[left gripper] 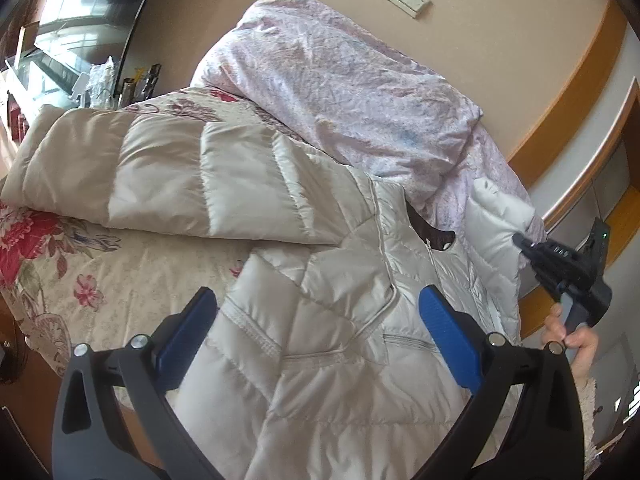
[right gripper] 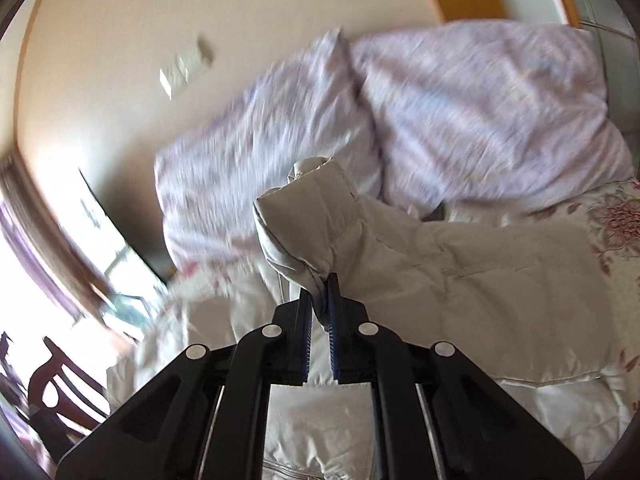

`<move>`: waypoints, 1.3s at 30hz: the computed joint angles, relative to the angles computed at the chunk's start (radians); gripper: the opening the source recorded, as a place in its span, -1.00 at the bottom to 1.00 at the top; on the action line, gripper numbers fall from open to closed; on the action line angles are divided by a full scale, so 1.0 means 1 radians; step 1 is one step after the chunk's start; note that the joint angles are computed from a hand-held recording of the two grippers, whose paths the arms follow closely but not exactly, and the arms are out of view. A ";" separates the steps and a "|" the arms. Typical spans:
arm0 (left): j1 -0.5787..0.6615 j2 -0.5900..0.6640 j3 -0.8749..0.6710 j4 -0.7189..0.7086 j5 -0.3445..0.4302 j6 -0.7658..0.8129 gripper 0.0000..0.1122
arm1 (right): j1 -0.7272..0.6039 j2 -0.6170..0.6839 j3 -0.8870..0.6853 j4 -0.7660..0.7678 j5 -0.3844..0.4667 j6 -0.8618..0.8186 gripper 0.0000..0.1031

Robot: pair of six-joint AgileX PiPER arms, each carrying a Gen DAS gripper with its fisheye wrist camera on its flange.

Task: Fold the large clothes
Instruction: 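Fold the held sleeve across the jacket body and release with the right gripper, then grasp the other sleeve with the left gripper and fold it across the body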

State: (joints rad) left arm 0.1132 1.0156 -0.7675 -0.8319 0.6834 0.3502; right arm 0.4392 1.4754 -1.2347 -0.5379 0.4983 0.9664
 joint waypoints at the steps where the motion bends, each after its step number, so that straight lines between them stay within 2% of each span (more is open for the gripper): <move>1: 0.029 0.000 0.004 -0.012 0.007 0.015 0.79 | 0.021 0.051 -0.022 -0.029 0.030 0.010 -0.85; 3: 0.084 -0.004 0.015 -0.027 0.006 0.041 0.79 | 0.076 0.150 -0.057 -0.080 0.114 0.025 -0.85; 6: 0.196 -0.001 0.037 -0.116 0.028 0.140 0.79 | 0.152 0.288 -0.118 -0.104 0.279 -0.039 -0.76; 8: 0.267 0.009 0.046 -0.170 0.059 0.200 0.79 | 0.212 0.306 -0.113 -0.203 0.337 -0.005 -0.66; 9: 0.289 0.019 0.046 -0.185 0.067 0.217 0.79 | 0.231 0.287 -0.101 -0.208 0.343 -0.022 -0.51; 10: 0.310 0.028 0.046 -0.195 0.073 0.232 0.79 | 0.230 0.261 -0.087 -0.175 0.319 -0.046 -0.25; 11: 0.329 0.037 0.047 -0.209 0.078 0.247 0.79 | 0.219 0.231 -0.077 -0.112 0.288 -0.089 -0.10; 12: 0.342 0.044 0.048 -0.218 0.081 0.256 0.79 | 0.204 0.181 -0.042 -0.068 0.226 -0.098 0.19; 14: 0.368 0.062 0.051 -0.234 0.085 0.269 0.79 | 0.200 0.137 -0.008 -0.100 0.154 -0.033 0.21; 16: 0.391 0.075 0.059 -0.255 0.086 0.282 0.79 | 0.212 0.134 -0.022 -0.267 0.189 0.137 0.05; 18: 0.422 0.087 0.068 -0.281 0.097 0.301 0.79 | 0.208 0.176 -0.078 -0.331 0.255 0.209 -0.11; 20: 0.436 0.108 0.065 -0.287 0.106 0.300 0.79 | 0.173 0.243 -0.148 -0.286 0.280 0.179 -0.15; 23: 0.465 0.142 0.059 -0.294 0.124 0.300 0.78 | 0.133 0.432 -0.321 -0.111 0.353 -0.020 -0.19; 24: 0.473 0.152 0.059 -0.299 0.125 0.298 0.78 | 0.154 0.499 -0.390 -0.120 0.426 -0.065 -0.18; 26: 0.497 0.174 0.058 -0.313 0.132 0.288 0.74 | 0.192 0.534 -0.438 -0.184 0.492 -0.072 -0.19; 27: 0.513 0.186 0.057 -0.321 0.140 0.282 0.68 | 0.189 0.519 -0.439 -0.158 0.492 -0.072 -0.19; 29: 0.544 0.218 0.049 -0.333 0.153 0.262 0.67 | 0.158 0.441 -0.376 -0.063 0.425 -0.059 -0.16; 31: 0.557 0.241 0.039 -0.337 0.147 0.233 0.66 | 0.123 0.338 -0.275 0.039 0.326 -0.058 0.08; 33: 0.571 0.267 0.030 -0.348 0.144 0.213 0.66 | 0.113 0.246 -0.180 0.077 0.256 -0.052 0.20; 35: 0.575 0.303 0.005 -0.341 0.139 0.168 0.66 | 0.116 0.190 -0.129 0.096 0.231 -0.057 0.21; 39: 0.587 0.355 -0.043 -0.330 0.124 0.101 0.46 | 0.091 0.093 -0.045 0.215 0.177 -0.134 0.28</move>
